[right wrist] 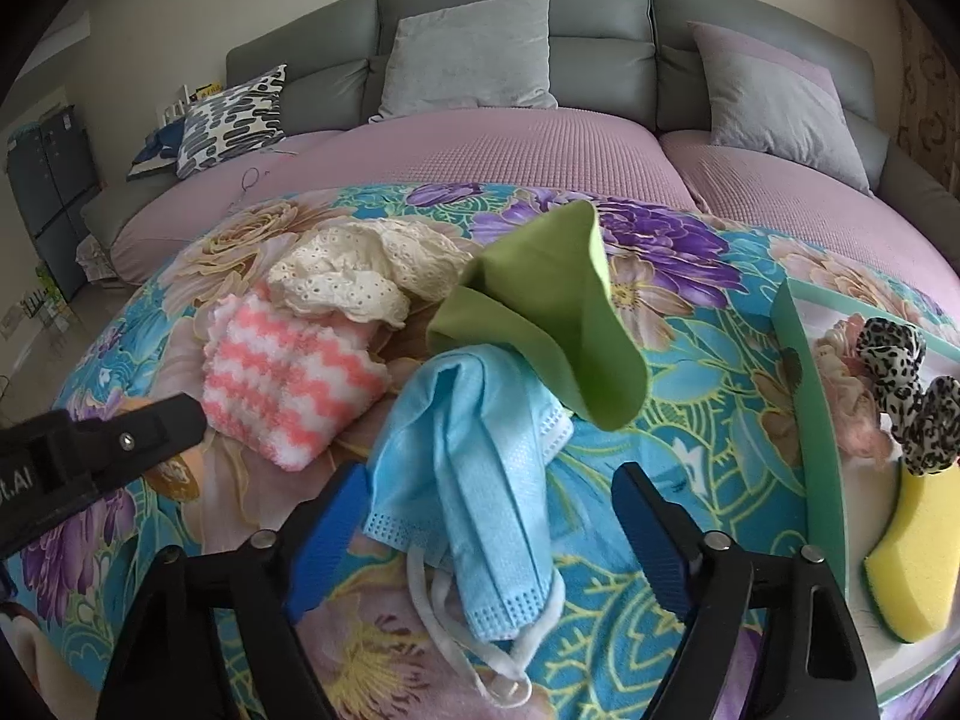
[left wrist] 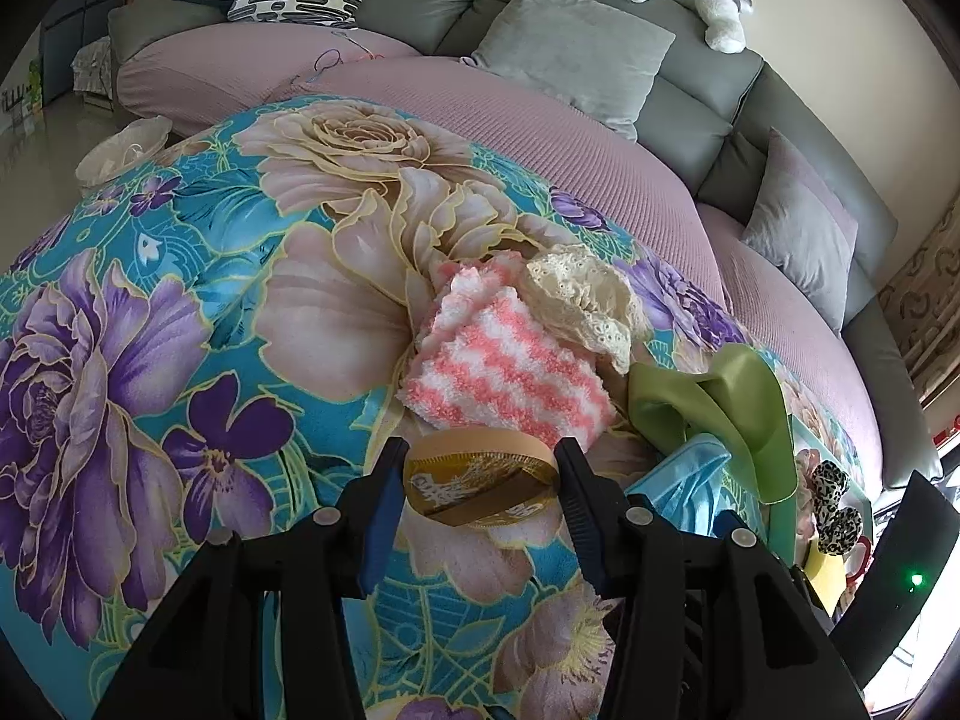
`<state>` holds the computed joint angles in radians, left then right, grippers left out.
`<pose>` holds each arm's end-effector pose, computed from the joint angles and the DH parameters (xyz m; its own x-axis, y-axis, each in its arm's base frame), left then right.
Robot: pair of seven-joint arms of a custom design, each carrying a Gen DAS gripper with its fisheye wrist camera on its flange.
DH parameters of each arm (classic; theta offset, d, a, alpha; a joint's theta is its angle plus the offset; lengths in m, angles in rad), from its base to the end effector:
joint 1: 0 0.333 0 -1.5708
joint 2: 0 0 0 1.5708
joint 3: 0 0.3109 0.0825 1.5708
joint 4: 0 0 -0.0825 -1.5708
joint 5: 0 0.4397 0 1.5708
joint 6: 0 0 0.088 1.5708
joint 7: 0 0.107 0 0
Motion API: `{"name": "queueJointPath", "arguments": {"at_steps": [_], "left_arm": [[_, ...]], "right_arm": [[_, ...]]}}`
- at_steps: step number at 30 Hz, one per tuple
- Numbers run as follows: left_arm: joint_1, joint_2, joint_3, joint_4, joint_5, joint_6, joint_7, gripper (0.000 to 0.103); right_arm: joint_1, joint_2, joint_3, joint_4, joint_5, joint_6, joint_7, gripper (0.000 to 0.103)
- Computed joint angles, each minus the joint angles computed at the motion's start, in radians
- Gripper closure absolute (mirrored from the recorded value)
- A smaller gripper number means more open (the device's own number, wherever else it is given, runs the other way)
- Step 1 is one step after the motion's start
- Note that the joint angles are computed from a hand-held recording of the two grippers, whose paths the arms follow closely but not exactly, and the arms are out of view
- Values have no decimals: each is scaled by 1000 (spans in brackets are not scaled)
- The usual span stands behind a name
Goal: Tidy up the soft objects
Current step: 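Grasp the orange round case with the left tool while the right tool grasps the blue face mask, then carry the orange case with the left tool while the right tool carries the mask, both releasing into the tray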
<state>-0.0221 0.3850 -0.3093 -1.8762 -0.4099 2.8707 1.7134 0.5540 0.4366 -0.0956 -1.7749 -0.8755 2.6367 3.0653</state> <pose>0.6882 -0.1957 0.3421 -0.1521 -0.9272 0.3423 -0.8459 -0.0571 -0.5303 0.6406 0.3442 0.3152 -0.2864 -0.9543 -0.0850 -0.7099 0.2710 -0.6501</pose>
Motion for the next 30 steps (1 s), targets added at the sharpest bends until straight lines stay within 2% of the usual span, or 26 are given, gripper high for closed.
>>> {"name": "queueJointPath", "arguments": {"at_steps": [5,8,9,14,17,19,21,30], "left_arm": [[3,7,-1,7,-2,-10,-1,52],[6,9,-2,8,-6,-11,0,52],[7,9,-3,8,-8,-10,0,52],[6,4,-3,2,-10,-3,0,52],[4,2,0,-1,-7,3,-6,52],[2,-1,2,-4,-3,7,-11,52],[1,-3,2,-6,0,10,-13,52],[-1,-14,2,-18,9,31,-23,52]], "right_arm": [[-7,19,5,16,26,21,-28,39],[-3,21,-1,14,36,35,-34,43],[-2,18,-5,8,35,47,-31,49],[-3,12,-14,-12,51,104,-25,59],[-2,1,-23,-34,56,147,-13,73],[-4,-6,-28,-47,63,172,-9,74],[-2,-12,-36,-58,65,194,0,82],[24,-42,-80,-94,13,266,55,86]]}}
